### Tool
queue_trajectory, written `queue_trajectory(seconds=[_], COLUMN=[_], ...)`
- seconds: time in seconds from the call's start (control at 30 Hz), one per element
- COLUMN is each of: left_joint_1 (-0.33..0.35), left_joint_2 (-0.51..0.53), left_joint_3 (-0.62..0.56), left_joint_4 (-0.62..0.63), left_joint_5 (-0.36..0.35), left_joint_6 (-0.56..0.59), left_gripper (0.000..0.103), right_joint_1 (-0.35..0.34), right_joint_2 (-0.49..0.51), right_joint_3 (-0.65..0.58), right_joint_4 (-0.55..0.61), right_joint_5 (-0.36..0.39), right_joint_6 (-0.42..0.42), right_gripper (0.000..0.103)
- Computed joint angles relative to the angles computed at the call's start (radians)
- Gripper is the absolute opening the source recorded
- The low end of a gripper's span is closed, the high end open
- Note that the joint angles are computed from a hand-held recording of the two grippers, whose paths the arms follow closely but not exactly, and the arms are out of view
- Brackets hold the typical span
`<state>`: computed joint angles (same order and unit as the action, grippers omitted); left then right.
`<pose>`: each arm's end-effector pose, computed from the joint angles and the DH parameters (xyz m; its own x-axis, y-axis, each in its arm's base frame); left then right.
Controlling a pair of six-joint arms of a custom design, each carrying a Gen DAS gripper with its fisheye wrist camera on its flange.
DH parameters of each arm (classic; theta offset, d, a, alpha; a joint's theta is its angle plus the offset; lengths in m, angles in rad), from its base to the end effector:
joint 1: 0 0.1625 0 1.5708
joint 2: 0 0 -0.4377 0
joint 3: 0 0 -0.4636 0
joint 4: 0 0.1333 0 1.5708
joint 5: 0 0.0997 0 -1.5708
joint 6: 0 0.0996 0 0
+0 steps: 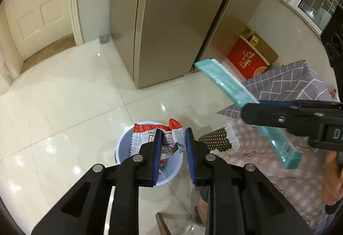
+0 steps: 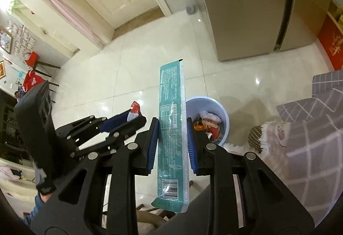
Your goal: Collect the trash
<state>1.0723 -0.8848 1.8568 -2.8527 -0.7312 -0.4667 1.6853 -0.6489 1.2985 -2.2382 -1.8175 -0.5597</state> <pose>-0.1304 -0.6734 0.0853 -0.8256 -0.2693 -0.4959 0.0939 0.8010 -0.5913 0.2019 -0.8015 0.0518 -0.7561 -0.6176 0.2164 -0.6085 0.7852 0.1146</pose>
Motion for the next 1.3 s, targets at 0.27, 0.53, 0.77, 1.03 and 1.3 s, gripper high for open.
queue_trajectory(seconds=[0.27, 0.53, 0.77, 1.03, 1.3], left_joint_1=[0.021, -0.045, -0.191, -0.347, -0.425], left_joint_2=[0.013, -0.001, 0.064, 0.3, 0.442], left_joint_3=[-0.038, -0.028, -0.102, -0.356, -0.609], left_joint_4=[0.044, 0.084, 0.045, -0.285, -0.226], left_joint_5=[0.073, 0.184, 0.377, 0.394, 0.189], left_joint_6=[-0.057, -0.108, -0.009, 0.492, 0.494], left_gripper=[0.093, 0.093, 0.096, 0.098, 0.098], right_joint_1=[0.0, -0.01, -0.042, -0.083, -0.093], right_joint_2=[0.03, -0.063, -0.231, -0.457, -0.625], right_joint_3=[-0.047, -0.01, 0.079, 0.213, 0.332], right_joint_4=[-0.017, -0.076, -0.146, -0.406, -0.836], right_joint_5=[-0.005, 0.085, 0.177, 0.068, -0.16], right_joint_6=[0.063, 0.052, 0.036, 0.042, -0.042], right_gripper=[0.097, 0.097, 0.097, 0.097, 0.097])
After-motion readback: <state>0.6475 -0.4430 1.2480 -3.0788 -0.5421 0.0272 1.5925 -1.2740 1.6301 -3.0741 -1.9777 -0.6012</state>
